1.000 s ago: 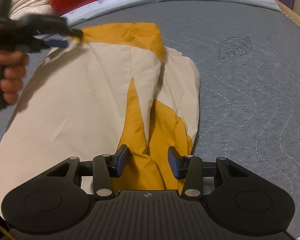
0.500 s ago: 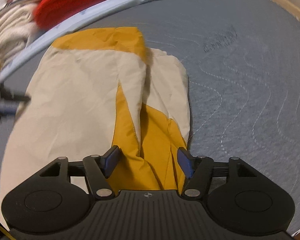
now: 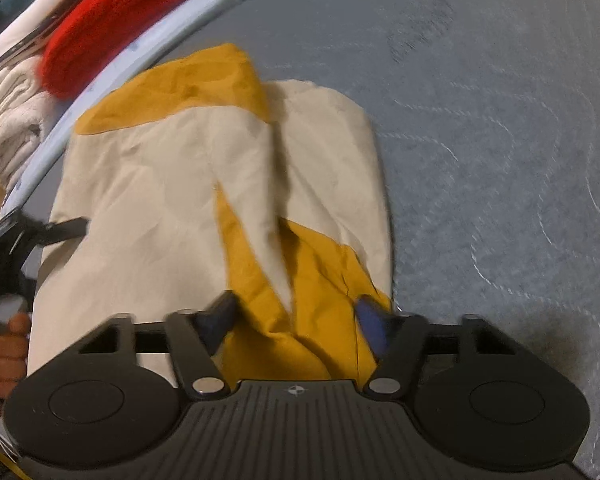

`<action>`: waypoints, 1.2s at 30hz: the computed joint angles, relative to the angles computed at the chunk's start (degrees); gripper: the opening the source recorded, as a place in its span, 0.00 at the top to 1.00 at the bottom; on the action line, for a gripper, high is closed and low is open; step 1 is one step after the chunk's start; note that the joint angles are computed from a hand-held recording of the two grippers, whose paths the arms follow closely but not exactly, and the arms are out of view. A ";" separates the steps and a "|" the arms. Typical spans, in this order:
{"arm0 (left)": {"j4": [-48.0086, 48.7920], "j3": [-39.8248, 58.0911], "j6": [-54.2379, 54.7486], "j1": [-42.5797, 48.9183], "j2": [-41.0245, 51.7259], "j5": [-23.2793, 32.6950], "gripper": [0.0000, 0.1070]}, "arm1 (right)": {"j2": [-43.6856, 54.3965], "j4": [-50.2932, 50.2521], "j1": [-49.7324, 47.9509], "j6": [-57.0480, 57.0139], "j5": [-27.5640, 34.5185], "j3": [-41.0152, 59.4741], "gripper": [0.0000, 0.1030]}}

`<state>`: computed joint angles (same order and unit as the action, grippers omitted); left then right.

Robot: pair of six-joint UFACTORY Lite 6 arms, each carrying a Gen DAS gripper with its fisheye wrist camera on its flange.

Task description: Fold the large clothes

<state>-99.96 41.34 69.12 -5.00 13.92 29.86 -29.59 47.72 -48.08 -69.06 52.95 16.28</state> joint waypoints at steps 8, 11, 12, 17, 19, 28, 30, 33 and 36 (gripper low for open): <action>8.80 4.27 -2.97 3.95 -7.22 0.09 0.59 | -9.52 10.30 15.93 10.43 -3.98 -2.23 0.92; 16.79 6.36 -9.78 10.20 -10.46 1.92 0.58 | -10.53 18.59 27.12 12.86 -10.17 -2.15 0.93; 20.13 7.10 -11.64 12.57 -11.27 2.53 0.56 | -10.81 22.04 31.79 12.73 -12.87 -2.16 0.93; 36.01 10.01 -21.98 20.61 -12.97 -1.50 0.34 | -9.40 32.15 52.50 10.40 -28.33 -0.98 0.93; 38.55 9.09 -22.38 24.09 -15.05 -2.50 0.34 | -5.29 30.74 57.75 12.23 -33.70 0.52 0.93; 56.08 0.58 -17.27 19.98 -24.75 6.53 0.34 | -4.45 16.98 59.71 29.53 -37.92 0.59 0.77; 65.11 -3.87 -24.48 14.41 -27.08 0.18 0.30 | -7.57 15.06 58.43 30.24 -36.77 -0.51 0.73; 68.83 -5.98 -27.87 14.09 -33.76 2.22 0.31 | -13.18 16.52 52.07 22.19 -27.24 -1.47 0.73; 65.02 -8.47 -20.81 17.83 -41.84 9.36 0.31 | -18.37 13.47 47.05 17.95 -17.87 -2.46 0.65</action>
<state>-34.94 32.87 48.31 12.83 -27.92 39.23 -47.96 61.19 -1.03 -51.11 35.08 13.83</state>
